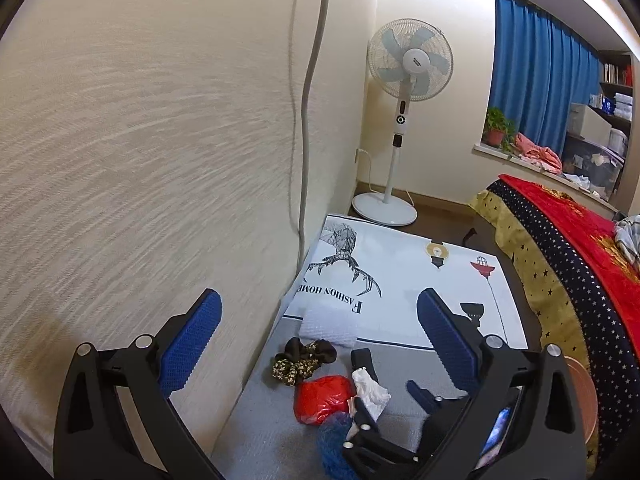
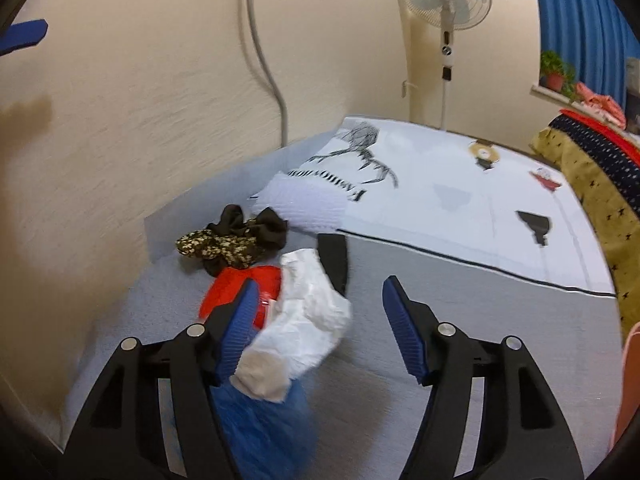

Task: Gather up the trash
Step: 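Grasp the white tissue on the board with the right tool, then carry the tissue toward the bin with the right tool while the left grasps the black item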

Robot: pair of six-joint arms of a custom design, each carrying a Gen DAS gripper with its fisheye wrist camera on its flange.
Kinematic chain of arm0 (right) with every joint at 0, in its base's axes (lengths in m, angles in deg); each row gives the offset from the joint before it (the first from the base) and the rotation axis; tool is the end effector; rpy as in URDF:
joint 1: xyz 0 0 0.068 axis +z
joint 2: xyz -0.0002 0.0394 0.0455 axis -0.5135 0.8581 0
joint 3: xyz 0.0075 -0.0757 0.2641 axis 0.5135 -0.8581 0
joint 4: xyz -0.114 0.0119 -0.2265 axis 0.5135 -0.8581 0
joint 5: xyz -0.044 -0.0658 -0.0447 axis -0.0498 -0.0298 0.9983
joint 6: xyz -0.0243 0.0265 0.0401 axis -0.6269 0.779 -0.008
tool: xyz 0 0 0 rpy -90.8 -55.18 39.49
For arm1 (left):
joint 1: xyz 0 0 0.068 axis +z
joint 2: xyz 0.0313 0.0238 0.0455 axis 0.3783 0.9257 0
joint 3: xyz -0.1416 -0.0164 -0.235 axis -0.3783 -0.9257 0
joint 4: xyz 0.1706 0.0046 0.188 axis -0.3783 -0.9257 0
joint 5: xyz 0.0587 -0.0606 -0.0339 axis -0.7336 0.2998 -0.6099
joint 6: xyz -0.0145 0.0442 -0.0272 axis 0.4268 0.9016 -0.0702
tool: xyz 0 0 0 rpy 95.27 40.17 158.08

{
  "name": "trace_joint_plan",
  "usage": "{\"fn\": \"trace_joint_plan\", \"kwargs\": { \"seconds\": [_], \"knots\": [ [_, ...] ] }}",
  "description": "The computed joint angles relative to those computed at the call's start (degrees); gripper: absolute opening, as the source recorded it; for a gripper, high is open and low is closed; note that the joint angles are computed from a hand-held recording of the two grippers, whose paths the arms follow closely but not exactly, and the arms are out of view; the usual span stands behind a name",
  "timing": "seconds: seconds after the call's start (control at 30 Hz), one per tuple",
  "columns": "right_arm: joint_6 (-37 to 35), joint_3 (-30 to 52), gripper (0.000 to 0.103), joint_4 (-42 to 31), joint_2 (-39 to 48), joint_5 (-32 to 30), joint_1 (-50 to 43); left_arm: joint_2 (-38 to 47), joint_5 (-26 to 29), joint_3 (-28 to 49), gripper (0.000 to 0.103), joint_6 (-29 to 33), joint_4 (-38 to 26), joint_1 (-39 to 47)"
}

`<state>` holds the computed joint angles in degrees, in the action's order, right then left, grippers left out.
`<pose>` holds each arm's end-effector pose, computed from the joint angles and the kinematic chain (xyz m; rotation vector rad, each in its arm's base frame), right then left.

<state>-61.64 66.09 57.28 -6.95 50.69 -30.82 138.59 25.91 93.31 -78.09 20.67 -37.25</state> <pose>0.2178 0.0188 0.1424 -0.7108 2.1597 0.4372 0.1393 -0.1761 0.3037 -0.5187 2.0366 0.1802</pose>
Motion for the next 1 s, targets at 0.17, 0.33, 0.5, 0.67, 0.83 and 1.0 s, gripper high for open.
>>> {"fn": "trace_joint_plan", "kwargs": {
  "seconds": [0.17, 0.33, 0.5, 0.67, 0.83, 1.0],
  "knots": [
    [-1.5, 1.9, 0.015, 0.7, 6.0, 2.4, 3.2, 0.0, 0.6, -0.5, 0.095, 0.9, 0.8, 0.5],
    [-1.2, -1.0, 0.01, 3.8, 2.9, 0.3, 1.2, 0.0, 0.7, -0.7, 0.095, 0.6, 0.9, 0.9],
    [-2.9, 0.0, 0.01, -3.2, -4.0, -4.9, -4.8, 1.1, 0.5, -0.2, 0.095, -0.1, 0.1, 1.1],
    [-12.7, 5.5, 0.01, -18.1, -10.1, -10.0, -15.9, 1.5, 0.3, -0.4, 0.095, -1.1, 0.7, 1.5],
    [-31.2, 17.8, 0.01, -39.3, -8.8, -18.1, -34.2, 2.9, 0.7, -2.1, 0.095, -0.7, 3.6, 1.9],
    [-49.7, 35.7, 0.01, -61.9, 1.2, -24.0, -52.2, 4.2, 3.1, -4.6, 0.095, 1.4, 11.9, 0.7]
  ]
}}
